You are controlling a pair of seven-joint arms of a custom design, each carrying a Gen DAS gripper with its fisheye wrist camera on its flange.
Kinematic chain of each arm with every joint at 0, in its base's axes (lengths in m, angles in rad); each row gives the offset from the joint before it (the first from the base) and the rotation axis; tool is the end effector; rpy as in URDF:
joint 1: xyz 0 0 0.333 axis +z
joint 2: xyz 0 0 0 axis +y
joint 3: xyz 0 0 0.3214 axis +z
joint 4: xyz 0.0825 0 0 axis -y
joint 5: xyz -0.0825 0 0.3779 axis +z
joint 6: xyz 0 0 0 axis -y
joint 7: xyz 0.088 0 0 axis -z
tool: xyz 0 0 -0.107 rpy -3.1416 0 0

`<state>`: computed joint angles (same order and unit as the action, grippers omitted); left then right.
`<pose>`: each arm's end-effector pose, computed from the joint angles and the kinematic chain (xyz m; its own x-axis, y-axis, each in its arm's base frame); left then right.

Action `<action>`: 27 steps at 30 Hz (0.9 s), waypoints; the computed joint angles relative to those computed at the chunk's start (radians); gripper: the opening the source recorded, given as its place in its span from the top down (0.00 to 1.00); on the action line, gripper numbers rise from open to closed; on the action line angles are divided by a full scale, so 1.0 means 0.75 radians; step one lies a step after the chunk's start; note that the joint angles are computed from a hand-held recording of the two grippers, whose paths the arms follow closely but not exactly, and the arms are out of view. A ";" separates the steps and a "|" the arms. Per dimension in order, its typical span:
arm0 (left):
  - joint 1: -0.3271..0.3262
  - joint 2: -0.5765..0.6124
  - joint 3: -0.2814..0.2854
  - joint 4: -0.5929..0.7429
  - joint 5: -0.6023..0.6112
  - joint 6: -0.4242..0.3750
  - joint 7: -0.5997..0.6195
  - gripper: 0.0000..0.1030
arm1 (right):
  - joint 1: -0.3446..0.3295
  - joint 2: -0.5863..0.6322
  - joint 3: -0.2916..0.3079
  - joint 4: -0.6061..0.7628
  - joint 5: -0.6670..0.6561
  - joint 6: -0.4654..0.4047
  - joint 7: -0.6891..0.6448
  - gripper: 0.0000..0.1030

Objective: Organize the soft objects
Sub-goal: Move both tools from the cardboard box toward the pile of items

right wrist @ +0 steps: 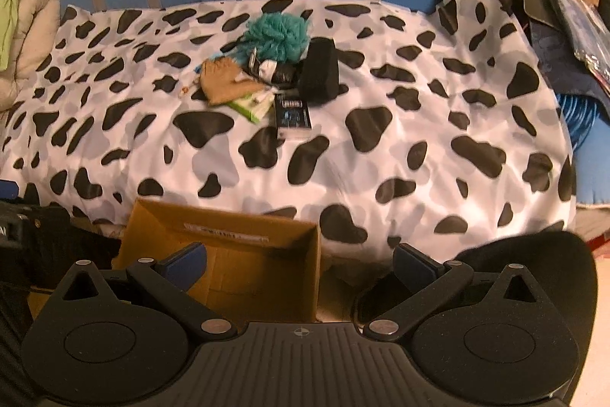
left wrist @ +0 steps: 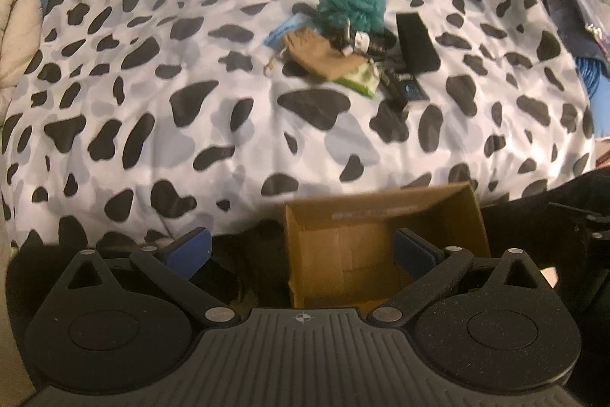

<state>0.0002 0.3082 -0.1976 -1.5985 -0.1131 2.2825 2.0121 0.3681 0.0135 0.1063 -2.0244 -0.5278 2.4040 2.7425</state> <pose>0.6697 -0.1199 0.5042 -0.5308 -0.8475 -0.0053 -0.7759 0.4884 -0.3992 0.5197 0.2627 0.4892 -0.3396 -0.9377 -0.0733 -0.7907 0.3268 -0.5176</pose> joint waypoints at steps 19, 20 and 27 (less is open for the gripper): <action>0.076 0.297 -0.083 0.393 -0.215 -0.221 0.243 0.00 | -0.021 0.147 -0.086 0.100 -0.112 0.054 -0.103 0.00; 0.081 0.318 -0.089 0.430 -0.227 -0.231 0.252 0.00 | -0.020 0.157 -0.094 0.106 -0.118 0.054 -0.117 0.00; 0.057 0.503 -0.111 0.752 -0.219 -0.296 0.281 0.00 | -0.030 0.215 -0.152 0.136 -0.157 0.128 -0.148 0.00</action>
